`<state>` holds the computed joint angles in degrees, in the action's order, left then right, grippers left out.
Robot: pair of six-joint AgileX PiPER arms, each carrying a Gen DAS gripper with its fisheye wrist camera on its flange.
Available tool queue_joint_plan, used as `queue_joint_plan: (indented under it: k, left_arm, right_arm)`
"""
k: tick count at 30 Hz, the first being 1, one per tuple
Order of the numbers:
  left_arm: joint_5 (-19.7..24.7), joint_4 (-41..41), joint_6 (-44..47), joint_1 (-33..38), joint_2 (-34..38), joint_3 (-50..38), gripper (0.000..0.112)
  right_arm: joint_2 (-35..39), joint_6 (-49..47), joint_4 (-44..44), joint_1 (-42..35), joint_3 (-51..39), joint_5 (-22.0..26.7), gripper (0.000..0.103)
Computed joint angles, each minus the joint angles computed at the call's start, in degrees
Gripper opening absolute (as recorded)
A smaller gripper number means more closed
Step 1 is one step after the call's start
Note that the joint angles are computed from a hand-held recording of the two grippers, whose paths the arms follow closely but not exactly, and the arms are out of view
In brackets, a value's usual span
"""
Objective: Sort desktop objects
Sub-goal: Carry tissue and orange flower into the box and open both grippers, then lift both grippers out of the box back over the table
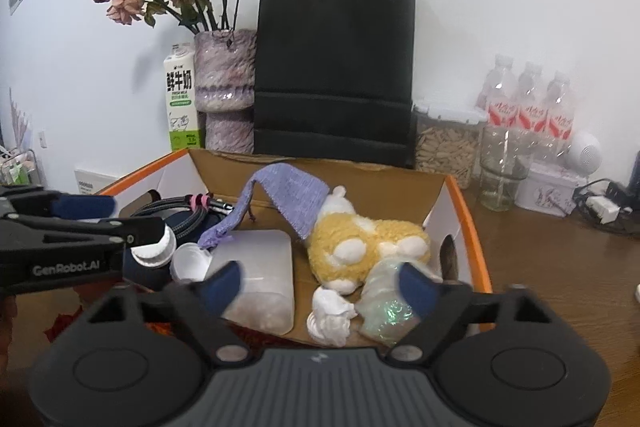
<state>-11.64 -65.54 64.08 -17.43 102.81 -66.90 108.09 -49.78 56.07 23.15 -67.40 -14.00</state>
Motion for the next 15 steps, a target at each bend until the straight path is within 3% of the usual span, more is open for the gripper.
queue_joint_plan:
  k: [1,3,15]
  left_arm:
    - [-0.44,0.44,-0.58,-0.13,-0.16,0.17,0.092]
    - [-2.56,0.57,-1.07,-0.71,-0.28,0.53,0.103]
    - [-2.08,1.44,-3.49,-0.14,-0.83,0.73,0.103]
  right_arm:
    - [-0.16,-1.02,1.15,0.43,0.30,-1.14,0.103]
    - [-0.55,-1.71,2.19,0.71,0.68,-2.04,0.103]
    - [-1.42,-2.39,3.19,0.83,1.06,-1.86,0.103]
